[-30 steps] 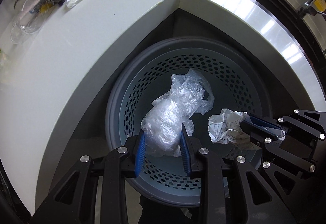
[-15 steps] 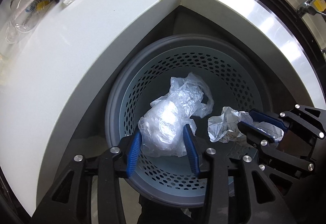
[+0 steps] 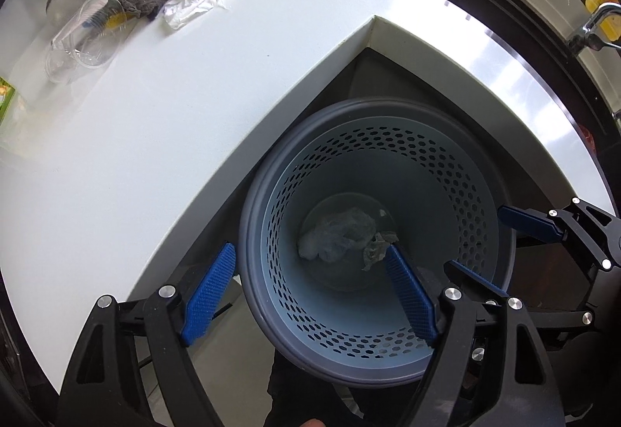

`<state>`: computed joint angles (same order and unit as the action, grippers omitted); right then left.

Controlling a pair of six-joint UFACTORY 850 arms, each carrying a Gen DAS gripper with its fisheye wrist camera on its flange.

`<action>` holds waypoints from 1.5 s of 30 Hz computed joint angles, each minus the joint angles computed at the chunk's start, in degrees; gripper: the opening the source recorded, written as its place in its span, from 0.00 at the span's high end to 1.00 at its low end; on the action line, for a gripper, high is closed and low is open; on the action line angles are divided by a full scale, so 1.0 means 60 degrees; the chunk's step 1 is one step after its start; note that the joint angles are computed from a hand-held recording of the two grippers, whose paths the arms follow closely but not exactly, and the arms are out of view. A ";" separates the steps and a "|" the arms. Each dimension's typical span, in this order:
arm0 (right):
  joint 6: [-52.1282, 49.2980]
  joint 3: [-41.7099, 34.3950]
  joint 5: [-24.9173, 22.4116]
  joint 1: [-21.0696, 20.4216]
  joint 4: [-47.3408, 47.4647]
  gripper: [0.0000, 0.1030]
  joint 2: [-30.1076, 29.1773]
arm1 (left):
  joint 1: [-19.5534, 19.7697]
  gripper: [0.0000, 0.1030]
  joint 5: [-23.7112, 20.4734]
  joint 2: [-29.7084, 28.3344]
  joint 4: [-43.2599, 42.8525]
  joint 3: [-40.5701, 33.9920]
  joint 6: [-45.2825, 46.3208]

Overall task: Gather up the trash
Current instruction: 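Move both tools back over the counter toward the remaining trash, then grasp the clear plastic cup with the left tool while the right tool grasps the white tissue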

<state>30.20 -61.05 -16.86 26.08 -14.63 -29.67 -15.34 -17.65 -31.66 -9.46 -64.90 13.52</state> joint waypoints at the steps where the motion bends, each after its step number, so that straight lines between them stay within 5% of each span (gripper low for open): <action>1: 0.0065 0.0027 -0.0025 0.0019 -0.0079 0.41 0.0066 | 0.0029 0.24 0.0018 0.0069 -0.0080 0.0030 0.0063; 12: 0.1276 0.0200 0.0170 0.0174 -0.1352 0.41 0.0887 | 0.0664 0.24 0.0199 0.0991 -0.1324 0.0283 0.0981; 23: 0.1852 -0.1011 0.0735 0.0223 -0.1947 0.37 0.0526 | 0.1384 0.20 0.0625 0.1299 -0.1054 -0.0111 0.0299; 34: 0.0337 -0.2957 0.0469 0.0223 -0.0414 0.37 -0.0652 | 0.2034 0.17 0.0753 0.0271 0.1284 -0.1469 -0.1758; 45: -0.0071 -0.5068 -0.0182 0.0092 0.0155 0.36 -0.2042 | 0.2334 0.06 0.0218 -0.1451 0.0563 -0.3568 -0.0434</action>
<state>29.78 -91.45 -17.95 26.63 -13.70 -41.93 -1.34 -16.34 -40.37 -6.08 -86.30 10.91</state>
